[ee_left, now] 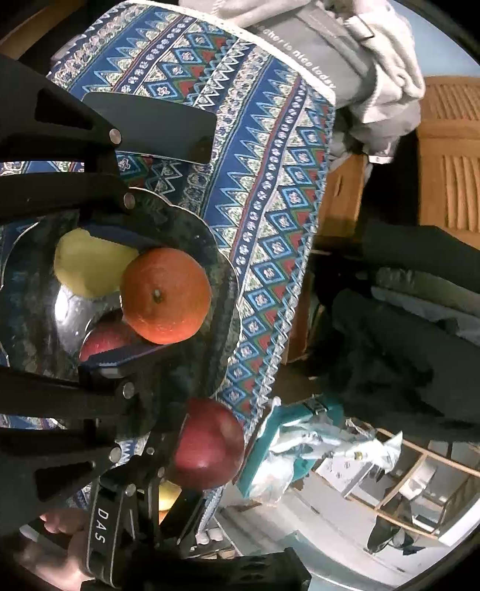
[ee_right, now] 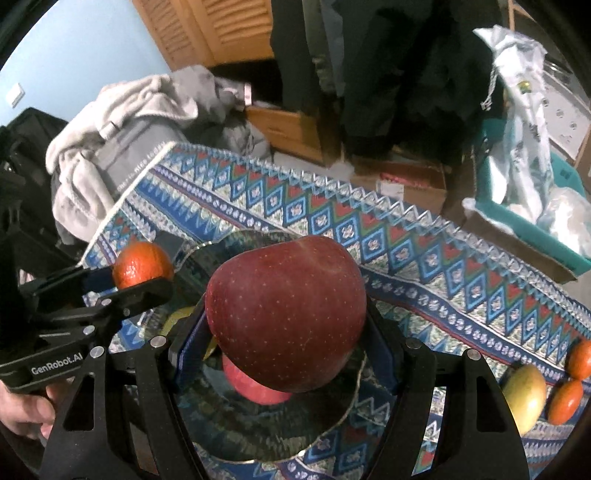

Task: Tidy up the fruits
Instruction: 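Lower the orange into the glass bowl with the left tool while the right tool releases the apple there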

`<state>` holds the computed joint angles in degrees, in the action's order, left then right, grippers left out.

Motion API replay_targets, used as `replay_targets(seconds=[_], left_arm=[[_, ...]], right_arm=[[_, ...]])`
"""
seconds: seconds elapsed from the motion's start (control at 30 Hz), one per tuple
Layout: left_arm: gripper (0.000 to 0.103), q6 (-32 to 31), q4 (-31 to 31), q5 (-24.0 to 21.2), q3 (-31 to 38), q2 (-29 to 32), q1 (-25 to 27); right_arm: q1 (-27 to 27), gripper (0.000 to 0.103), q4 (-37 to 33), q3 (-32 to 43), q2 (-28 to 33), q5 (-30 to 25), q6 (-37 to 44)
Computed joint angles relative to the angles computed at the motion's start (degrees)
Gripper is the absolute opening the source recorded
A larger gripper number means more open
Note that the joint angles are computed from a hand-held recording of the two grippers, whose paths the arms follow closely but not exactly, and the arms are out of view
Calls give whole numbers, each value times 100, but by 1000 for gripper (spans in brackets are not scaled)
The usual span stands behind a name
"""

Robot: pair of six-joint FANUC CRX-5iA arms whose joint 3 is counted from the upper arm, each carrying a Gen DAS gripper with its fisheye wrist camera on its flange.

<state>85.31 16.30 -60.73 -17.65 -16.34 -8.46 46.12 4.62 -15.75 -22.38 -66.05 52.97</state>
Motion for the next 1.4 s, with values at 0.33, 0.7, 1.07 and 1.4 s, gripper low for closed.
replay_targets(seconds=[0.33, 0.7, 1.07, 1.4], left_arm=[[49, 62, -96, 12, -76, 279, 17], [49, 133, -248, -132, -51, 464, -30], [51, 209, -391, -194, 48, 472, -115], [57, 253, -439, -238, 123, 342, -168]], right_arm=[[-211, 74, -377, 38, 413, 56, 191], [-239, 74, -494, -16, 571, 32, 245], [-233, 76, -484, -78, 603, -70, 216], [-158, 76, -239, -79, 353, 51, 30]])
